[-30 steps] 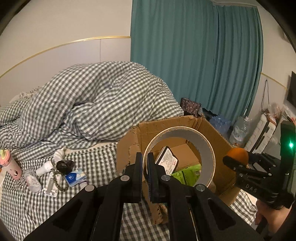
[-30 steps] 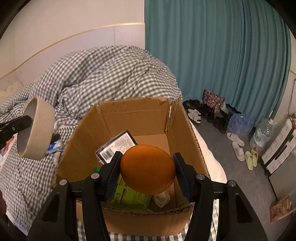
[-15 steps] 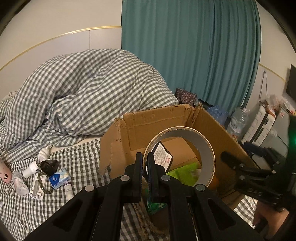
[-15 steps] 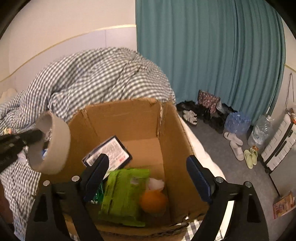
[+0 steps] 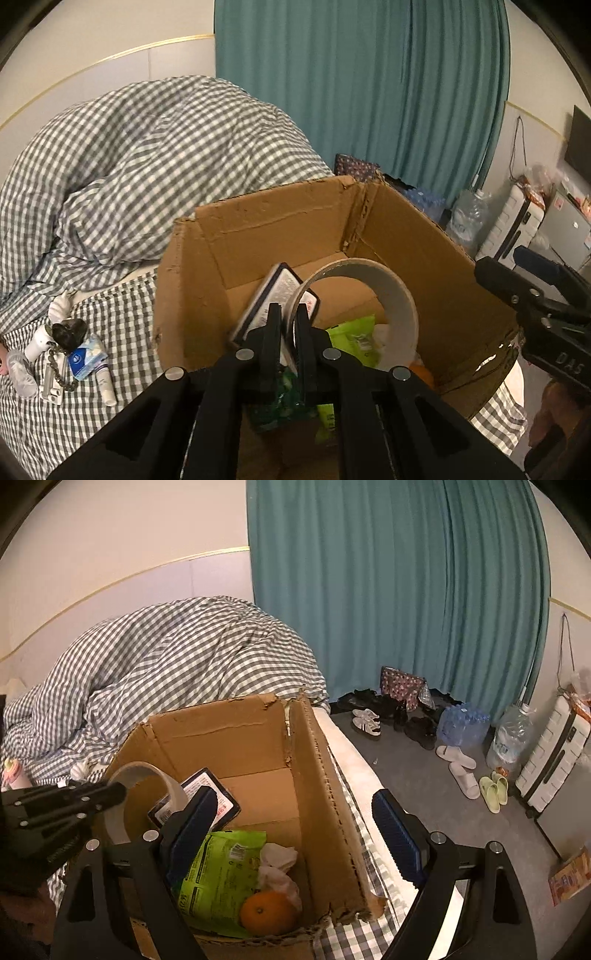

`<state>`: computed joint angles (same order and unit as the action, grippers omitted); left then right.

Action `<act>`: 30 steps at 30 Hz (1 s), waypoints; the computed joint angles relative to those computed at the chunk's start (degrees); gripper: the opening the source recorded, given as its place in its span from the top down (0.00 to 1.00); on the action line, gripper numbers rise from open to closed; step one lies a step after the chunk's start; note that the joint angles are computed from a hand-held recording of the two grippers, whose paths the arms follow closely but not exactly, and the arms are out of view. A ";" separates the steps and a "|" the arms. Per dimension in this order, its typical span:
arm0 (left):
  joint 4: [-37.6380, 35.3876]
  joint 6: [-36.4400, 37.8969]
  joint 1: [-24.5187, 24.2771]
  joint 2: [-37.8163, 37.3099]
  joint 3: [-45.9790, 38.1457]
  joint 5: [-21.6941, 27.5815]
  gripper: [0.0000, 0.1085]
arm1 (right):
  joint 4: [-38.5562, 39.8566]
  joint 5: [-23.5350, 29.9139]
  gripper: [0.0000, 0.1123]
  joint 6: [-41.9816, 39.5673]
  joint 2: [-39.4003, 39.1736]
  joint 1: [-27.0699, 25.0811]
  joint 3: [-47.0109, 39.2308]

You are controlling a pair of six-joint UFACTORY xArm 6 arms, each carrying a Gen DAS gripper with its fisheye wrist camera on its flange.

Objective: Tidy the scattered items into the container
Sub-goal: 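Open the right tool to drop the orange while the left tool drops the tape roll, then move both tools back over the remaining items on the bed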

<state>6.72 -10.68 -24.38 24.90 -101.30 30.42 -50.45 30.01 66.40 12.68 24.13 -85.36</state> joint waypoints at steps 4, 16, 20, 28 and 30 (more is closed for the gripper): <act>2.22 -2.91 -0.39 0.81 -1.49 1.95 0.26 | 0.24 -0.20 0.24 0.17 -0.45 -0.28 0.61; 4.61 -5.02 0.31 -5.36 4.74 -2.23 0.06 | -1.05 1.45 0.23 1.54 -2.31 1.68 0.95; 6.78 -6.43 1.14 -8.68 8.17 -3.20 0.05 | -1.46 3.30 0.19 1.43 -2.28 3.37 -0.62; 9.80 -8.96 4.03 -16.24 15.75 -5.24 0.05 | -3.83 7.66 0.09 1.86 -1.46 7.63 -5.43; 9.87 -9.18 4.97 -18.16 17.60 -5.70 0.05 | -4.12 9.13 0.09 1.70 -0.95 8.79 -6.95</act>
<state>16.58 -19.87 -19.41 6.74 -83.71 24.72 -54.56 39.14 68.11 11.73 32.92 -92.32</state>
